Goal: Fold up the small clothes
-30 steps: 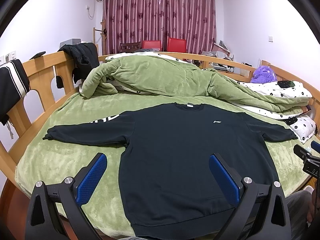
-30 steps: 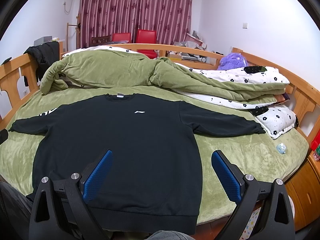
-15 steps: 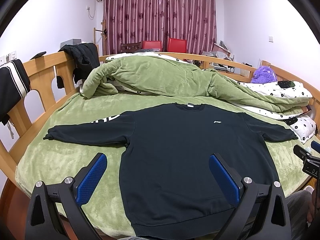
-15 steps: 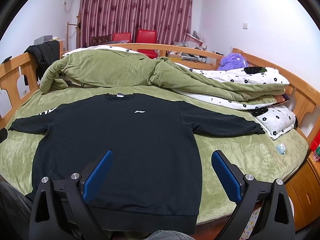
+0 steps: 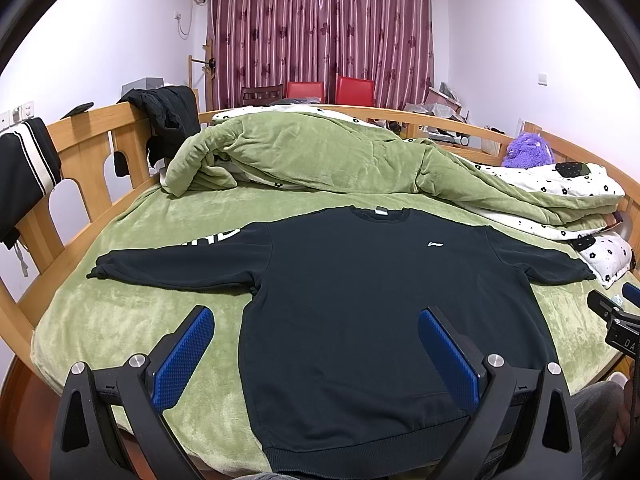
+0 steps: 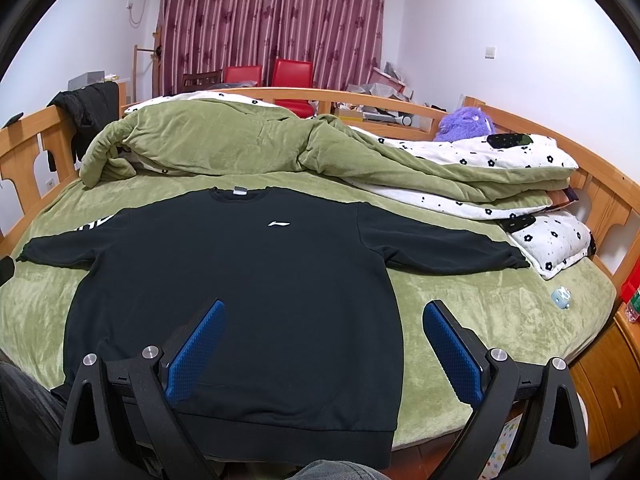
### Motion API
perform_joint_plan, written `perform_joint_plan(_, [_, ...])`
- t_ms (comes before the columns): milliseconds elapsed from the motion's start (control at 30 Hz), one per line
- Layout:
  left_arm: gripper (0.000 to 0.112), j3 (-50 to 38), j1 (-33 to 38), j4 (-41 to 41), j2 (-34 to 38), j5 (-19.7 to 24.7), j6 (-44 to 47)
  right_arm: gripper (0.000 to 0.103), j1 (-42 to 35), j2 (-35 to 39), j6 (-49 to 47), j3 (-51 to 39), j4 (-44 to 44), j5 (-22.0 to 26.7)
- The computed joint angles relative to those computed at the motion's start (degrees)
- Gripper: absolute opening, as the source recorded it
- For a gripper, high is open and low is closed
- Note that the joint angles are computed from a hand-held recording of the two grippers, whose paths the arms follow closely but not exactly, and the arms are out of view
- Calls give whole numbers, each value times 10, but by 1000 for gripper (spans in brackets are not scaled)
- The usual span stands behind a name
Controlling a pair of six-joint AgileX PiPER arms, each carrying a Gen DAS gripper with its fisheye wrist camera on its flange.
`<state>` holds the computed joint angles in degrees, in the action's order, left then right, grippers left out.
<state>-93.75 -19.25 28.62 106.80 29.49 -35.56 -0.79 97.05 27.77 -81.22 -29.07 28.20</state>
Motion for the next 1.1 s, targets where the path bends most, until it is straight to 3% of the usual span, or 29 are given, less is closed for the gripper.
perform_joint_plan(733, [103, 5, 1, 0, -2, -4, -1, 98, -1, -9, -35, 10, 35, -9])
perform_joint_plan(1100, [103, 18, 5, 2, -10, -14, -10, 98, 25, 2, -17, -8, 2, 13])
